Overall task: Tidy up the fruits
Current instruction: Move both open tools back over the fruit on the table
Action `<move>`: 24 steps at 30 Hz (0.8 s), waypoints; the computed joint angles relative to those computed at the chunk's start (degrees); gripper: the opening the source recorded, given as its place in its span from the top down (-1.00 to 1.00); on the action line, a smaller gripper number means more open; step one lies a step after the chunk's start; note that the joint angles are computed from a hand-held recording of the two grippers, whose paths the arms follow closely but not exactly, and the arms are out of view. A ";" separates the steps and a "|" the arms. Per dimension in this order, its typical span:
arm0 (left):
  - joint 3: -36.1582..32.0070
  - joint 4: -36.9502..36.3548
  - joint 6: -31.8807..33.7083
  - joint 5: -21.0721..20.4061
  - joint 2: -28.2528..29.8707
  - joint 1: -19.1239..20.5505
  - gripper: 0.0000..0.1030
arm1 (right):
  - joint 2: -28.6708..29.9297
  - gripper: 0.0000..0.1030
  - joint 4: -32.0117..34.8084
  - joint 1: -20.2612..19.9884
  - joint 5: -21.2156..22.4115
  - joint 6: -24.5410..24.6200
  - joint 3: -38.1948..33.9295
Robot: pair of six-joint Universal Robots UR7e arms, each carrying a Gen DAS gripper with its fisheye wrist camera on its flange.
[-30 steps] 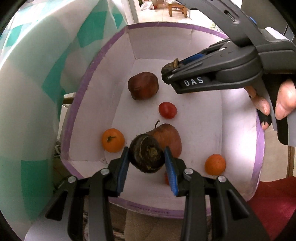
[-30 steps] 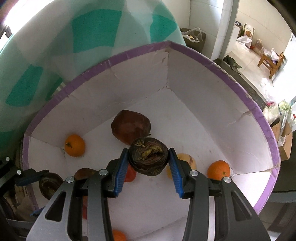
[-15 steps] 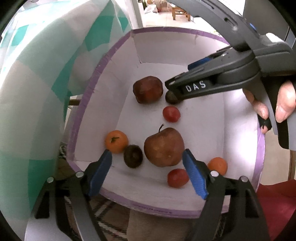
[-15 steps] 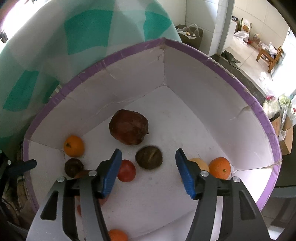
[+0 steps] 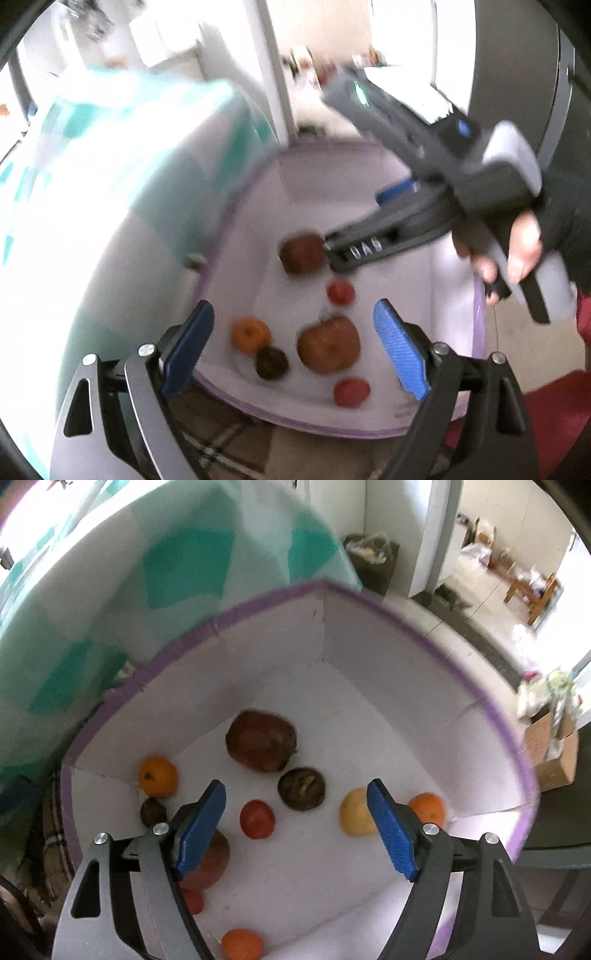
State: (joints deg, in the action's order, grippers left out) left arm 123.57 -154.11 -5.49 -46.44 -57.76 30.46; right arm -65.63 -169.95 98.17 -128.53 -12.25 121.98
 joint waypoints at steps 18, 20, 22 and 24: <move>7.15 -19.90 -3.62 31.99 -34.62 5.15 -0.96 | 14.23 -0.69 -7.97 21.38 7.72 -14.12 -13.88; 4.95 -14.09 -7.99 35.45 -38.31 8.02 -0.96 | 18.04 -0.69 -6.00 23.71 8.79 -16.05 -17.80; 2.86 -9.75 -11.06 36.34 -41.41 10.97 -0.96 | 21.78 -0.69 -4.38 25.61 9.78 -17.63 -21.60; 2.01 -9.83 -11.20 37.02 -43.71 13.28 -0.96 | 25.68 -0.69 -3.21 27.18 10.72 -19.12 -25.73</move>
